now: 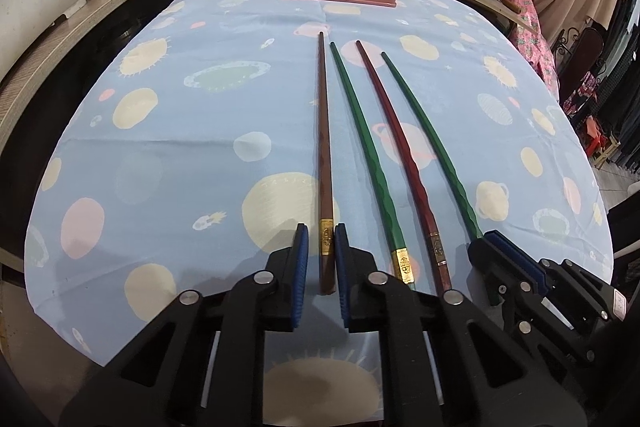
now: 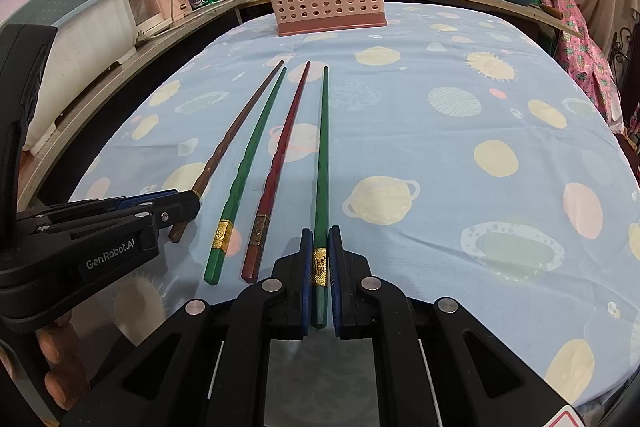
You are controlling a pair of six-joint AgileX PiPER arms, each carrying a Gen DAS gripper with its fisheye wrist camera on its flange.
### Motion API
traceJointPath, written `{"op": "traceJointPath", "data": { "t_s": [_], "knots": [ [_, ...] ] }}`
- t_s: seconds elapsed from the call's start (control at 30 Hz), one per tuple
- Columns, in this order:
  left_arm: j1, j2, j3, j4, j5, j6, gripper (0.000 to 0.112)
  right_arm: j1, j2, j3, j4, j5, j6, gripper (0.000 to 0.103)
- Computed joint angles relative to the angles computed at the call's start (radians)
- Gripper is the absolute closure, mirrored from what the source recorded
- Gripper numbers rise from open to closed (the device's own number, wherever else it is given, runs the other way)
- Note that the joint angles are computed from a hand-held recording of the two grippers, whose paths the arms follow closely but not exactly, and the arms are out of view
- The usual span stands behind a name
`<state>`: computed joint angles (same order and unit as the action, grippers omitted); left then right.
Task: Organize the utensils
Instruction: 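Close the right tool on a green chopstick while the left tool grasps a brown one, then lift both chopsticks and carry them above the pink basket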
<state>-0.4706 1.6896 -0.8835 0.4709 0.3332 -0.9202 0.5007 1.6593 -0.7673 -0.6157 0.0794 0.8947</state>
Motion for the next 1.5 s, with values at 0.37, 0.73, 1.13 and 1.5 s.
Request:
{"op": "traceJointPath", "data": {
  "t_s": [0.37, 0.73, 1.13, 1.5],
  "knots": [
    [0.010, -0.003, -0.001, -0.056, 0.000, 0.051, 0.105, -0.005, -0.001, -0.005, 0.121, 0.003, -0.119, 0.096],
    [0.053, -0.047, -0.028, -0.176, 0.029, 0.178, 0.105, -0.047, -0.054, -0.026, 0.404, 0.016, -0.402, 0.096],
    [0.101, -0.125, -0.121, -0.211, 0.080, 0.239, 0.105, -0.128, -0.112, -0.139, 0.757, 0.054, -0.788, 0.096],
    [0.157, -0.111, -0.318, -0.204, 0.139, 0.282, 0.105, -0.220, -0.080, -0.343, 1.098, 0.109, -1.124, 0.096]
  ]
}}
